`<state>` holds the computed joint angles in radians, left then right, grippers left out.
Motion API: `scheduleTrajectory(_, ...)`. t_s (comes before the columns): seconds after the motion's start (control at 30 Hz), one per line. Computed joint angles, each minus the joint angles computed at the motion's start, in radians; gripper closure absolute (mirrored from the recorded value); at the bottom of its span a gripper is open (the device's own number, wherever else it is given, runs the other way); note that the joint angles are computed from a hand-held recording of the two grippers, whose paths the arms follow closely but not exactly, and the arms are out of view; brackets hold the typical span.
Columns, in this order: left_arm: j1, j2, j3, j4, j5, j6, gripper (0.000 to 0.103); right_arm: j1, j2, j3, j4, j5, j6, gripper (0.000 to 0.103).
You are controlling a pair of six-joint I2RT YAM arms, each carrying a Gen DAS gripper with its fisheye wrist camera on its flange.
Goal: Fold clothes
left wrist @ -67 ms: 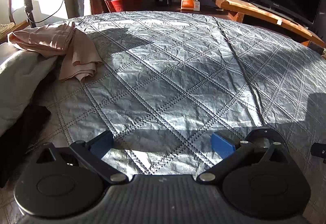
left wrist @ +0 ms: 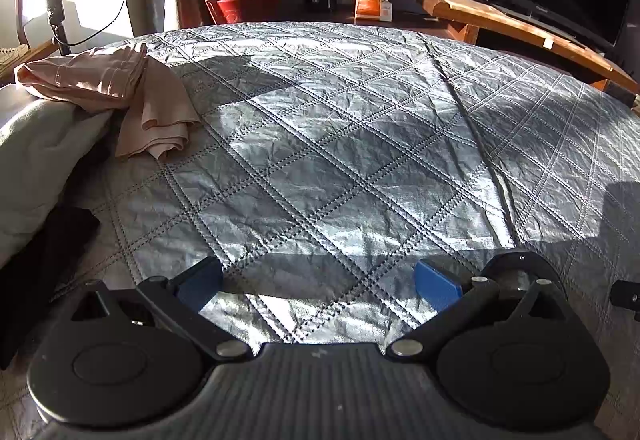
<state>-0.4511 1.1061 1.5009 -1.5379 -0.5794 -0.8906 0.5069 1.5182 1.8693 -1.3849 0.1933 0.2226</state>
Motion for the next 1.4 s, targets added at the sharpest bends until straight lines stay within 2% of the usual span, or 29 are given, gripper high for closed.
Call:
scheduleTrajectory(0.27,-0.003,0.004,0.0,0.0,-0.008,-0.001,0.001,0.01,-0.004,-0.004,0.008,0.014,0.006,0.0)
scheduleTrajectory(0.5,-0.009,0.004,-0.016,0.013,-0.03,-0.001,0.001,-0.003,0.004,-0.032,0.084,0.028,-0.013,0.0)
scheduleTrajectory(0.57,-0.006,0.005,-0.027,0.027,-0.046,0.005,0.0,-0.009,-0.019,-0.079,0.141,0.016,-0.035,0.0)
scheduleTrajectory(0.67,0.003,-0.008,-0.055,0.07,-0.062,0.03,0.0,-0.065,-0.053,-0.158,0.248,-0.1,-0.085,0.0)
scheduleTrajectory(0.9,-0.015,-0.064,-0.158,0.195,-0.131,0.091,0.0,-0.086,-0.093,-0.279,0.432,-0.101,-0.125,0.0)
scheduleTrajectory(1.03,-0.018,-0.075,-0.171,0.208,-0.136,0.088,0.0,-0.101,-0.165,-0.414,0.578,-0.126,-0.169,0.0)
scheduleTrajectory(1.4,-0.011,-0.087,-0.179,0.207,-0.131,0.09,0.0,-0.117,-0.16,-0.407,0.572,-0.155,-0.176,0.0)
